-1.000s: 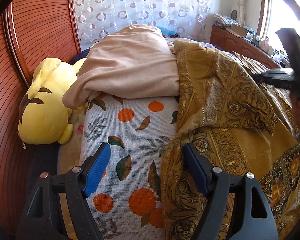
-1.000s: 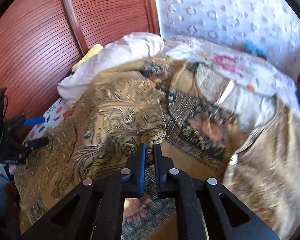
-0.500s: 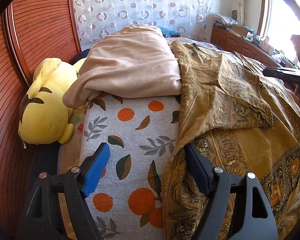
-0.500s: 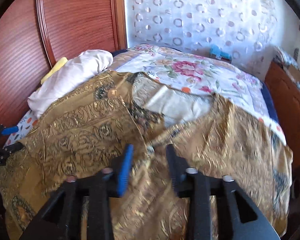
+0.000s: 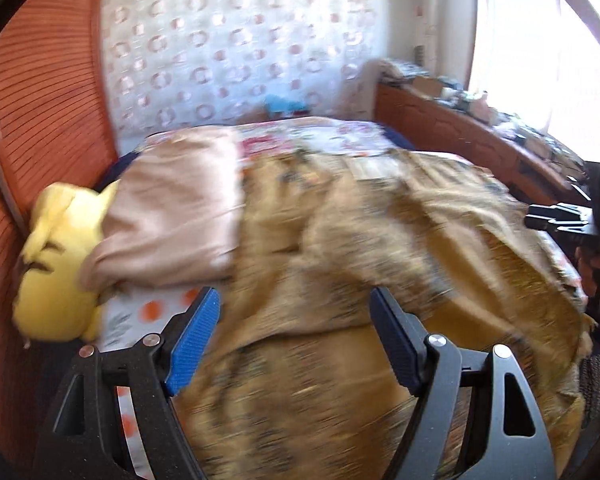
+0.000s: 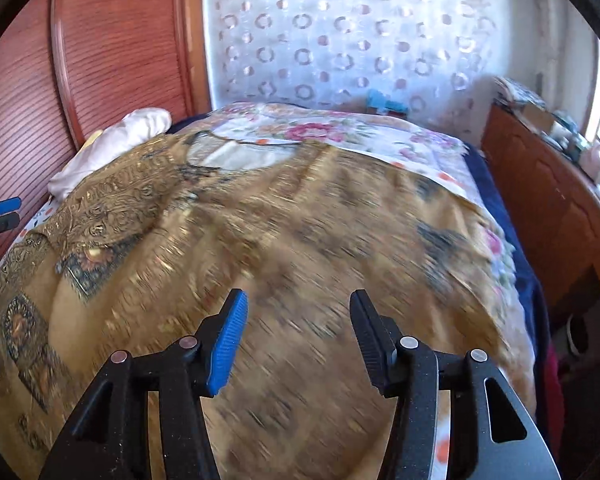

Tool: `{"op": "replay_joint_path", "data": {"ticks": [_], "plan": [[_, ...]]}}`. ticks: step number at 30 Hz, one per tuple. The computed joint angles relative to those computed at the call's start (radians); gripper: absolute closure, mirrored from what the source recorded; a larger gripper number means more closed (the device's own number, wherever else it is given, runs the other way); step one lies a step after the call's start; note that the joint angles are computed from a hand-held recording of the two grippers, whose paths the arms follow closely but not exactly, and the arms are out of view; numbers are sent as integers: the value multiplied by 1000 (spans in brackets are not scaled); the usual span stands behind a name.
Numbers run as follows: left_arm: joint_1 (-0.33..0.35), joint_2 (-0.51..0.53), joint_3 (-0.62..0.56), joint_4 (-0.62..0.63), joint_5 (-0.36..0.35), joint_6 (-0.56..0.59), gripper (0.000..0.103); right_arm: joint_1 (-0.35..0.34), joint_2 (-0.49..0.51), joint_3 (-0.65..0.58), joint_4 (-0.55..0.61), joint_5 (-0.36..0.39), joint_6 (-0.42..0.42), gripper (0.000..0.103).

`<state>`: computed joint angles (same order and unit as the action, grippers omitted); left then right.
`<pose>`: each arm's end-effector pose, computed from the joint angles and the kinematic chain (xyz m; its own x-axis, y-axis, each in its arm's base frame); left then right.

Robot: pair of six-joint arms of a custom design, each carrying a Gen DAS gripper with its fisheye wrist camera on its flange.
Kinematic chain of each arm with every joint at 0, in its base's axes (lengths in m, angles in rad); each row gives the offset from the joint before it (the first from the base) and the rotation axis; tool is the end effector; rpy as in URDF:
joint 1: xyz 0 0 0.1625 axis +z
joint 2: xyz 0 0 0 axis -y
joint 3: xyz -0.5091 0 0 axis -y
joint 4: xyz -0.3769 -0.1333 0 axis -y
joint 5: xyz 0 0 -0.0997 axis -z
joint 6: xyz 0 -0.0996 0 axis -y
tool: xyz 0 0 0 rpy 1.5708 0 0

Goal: Fold small clothes

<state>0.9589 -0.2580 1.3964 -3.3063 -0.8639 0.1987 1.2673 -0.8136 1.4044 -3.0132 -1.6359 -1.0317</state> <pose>-0.2832 -0.7483 -0.0564 -0.7220 0.2688 -0.6375 0.6299 0.6364 -0.4452 -0.1190 -0.8044 0.3321 -0.6503 -0.3624 0.6676 -0.7036 0.6187 -0.3494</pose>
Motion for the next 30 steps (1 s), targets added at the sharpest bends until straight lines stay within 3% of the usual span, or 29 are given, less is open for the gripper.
{"op": "replay_joint_path", "data": {"ticks": [12,22,30], "plan": [[-31,184,-334,294,-89,11,25,-84,-85,58,-47,17,90,48],[-33,245,-431,443,-73,-6,25,-101,-66,-31,13,-9,204,48],[-34,264,-474,519,-50,-10,23,-91,-29,-116,95,-65,231,48]]}}
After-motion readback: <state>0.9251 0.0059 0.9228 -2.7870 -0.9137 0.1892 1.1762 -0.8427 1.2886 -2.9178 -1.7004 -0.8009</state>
